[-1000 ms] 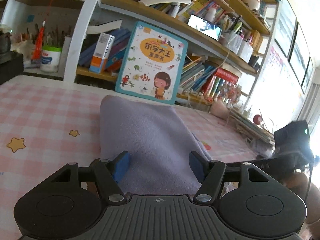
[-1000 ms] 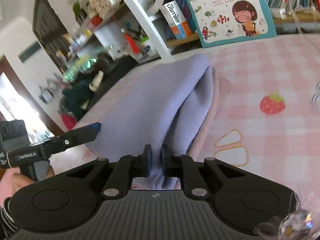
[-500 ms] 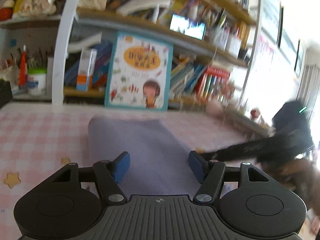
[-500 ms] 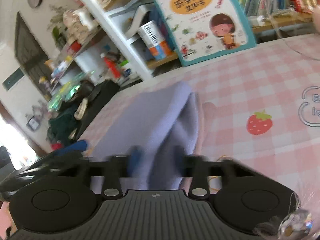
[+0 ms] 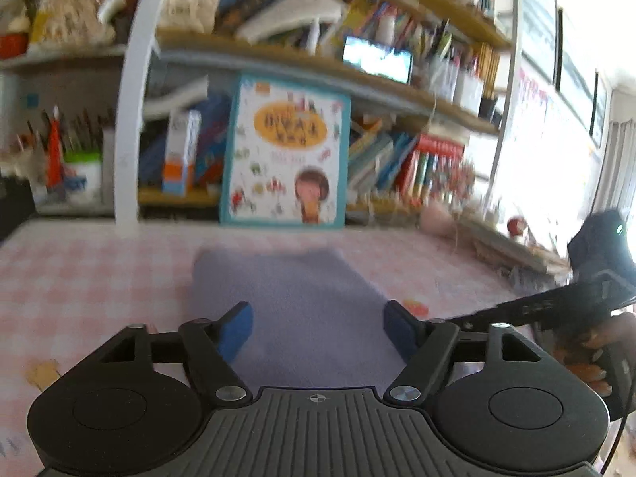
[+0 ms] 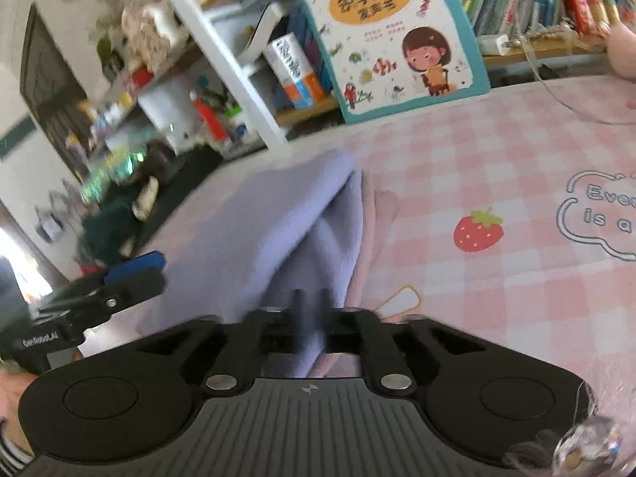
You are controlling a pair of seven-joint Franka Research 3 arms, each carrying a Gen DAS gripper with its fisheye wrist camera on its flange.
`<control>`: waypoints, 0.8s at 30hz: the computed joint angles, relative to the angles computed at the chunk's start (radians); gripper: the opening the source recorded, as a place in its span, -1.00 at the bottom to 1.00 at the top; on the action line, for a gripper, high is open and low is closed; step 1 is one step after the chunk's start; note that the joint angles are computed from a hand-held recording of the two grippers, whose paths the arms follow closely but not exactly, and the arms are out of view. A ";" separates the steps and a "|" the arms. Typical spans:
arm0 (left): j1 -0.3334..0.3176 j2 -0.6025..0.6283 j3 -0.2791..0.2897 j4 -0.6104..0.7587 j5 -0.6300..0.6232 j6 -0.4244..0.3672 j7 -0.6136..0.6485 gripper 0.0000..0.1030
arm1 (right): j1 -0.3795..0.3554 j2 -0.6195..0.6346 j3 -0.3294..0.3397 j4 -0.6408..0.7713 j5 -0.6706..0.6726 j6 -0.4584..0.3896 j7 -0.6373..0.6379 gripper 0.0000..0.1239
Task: Fold clothes
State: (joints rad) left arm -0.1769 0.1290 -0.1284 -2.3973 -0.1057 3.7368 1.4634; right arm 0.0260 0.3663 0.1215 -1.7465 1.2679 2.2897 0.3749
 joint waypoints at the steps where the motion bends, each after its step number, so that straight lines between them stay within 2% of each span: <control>1: 0.013 -0.010 0.001 -0.006 0.022 0.005 -0.027 0.67 | -0.006 0.004 -0.002 0.009 0.004 -0.015 0.026 0.15; 3: 0.086 -0.027 -0.002 -0.004 0.176 -0.042 -0.215 0.75 | -0.015 0.018 -0.009 0.033 -0.006 -0.046 0.100 0.15; 4: 0.134 -0.030 -0.005 0.008 0.293 -0.082 -0.350 0.76 | -0.016 0.030 -0.014 0.052 -0.029 -0.066 0.159 0.22; 8: 0.258 0.006 -0.034 0.078 0.594 -0.186 -0.687 0.76 | -0.026 0.079 -0.015 0.114 -0.093 -0.128 0.331 0.29; 12: 0.433 0.088 -0.151 0.200 0.988 -0.223 -1.058 0.76 | -0.037 0.128 0.006 0.171 -0.116 -0.174 0.420 0.29; 14: 0.533 0.145 -0.242 0.279 1.182 -0.250 -1.255 0.76 | -0.039 0.149 0.017 0.196 -0.120 -0.188 0.448 0.29; 15: 0.552 0.161 -0.262 0.301 1.229 -0.262 -1.310 0.75 | -0.038 0.157 0.022 0.206 -0.123 -0.187 0.451 0.29; 17: 0.559 0.189 -0.276 0.329 1.278 -0.275 -1.371 0.73 | -0.033 0.165 0.032 0.216 -0.130 -0.178 0.443 0.27; 18: 0.529 0.187 -0.250 0.321 1.246 -0.267 -1.358 0.73 | -0.028 0.167 0.036 0.219 -0.137 -0.169 0.434 0.21; 20: 0.410 0.152 -0.147 0.272 1.104 -0.252 -1.243 0.67 | -0.013 0.153 0.041 0.200 -0.155 -0.132 0.385 0.03; 22: 0.375 0.125 -0.119 0.235 1.049 -0.234 -1.198 0.54 | 0.001 0.119 0.044 0.155 -0.167 -0.072 0.300 -0.29; 24: 0.346 0.098 -0.098 0.200 1.003 -0.218 -1.159 0.45 | 0.000 0.085 0.045 0.115 -0.162 -0.050 0.214 -0.42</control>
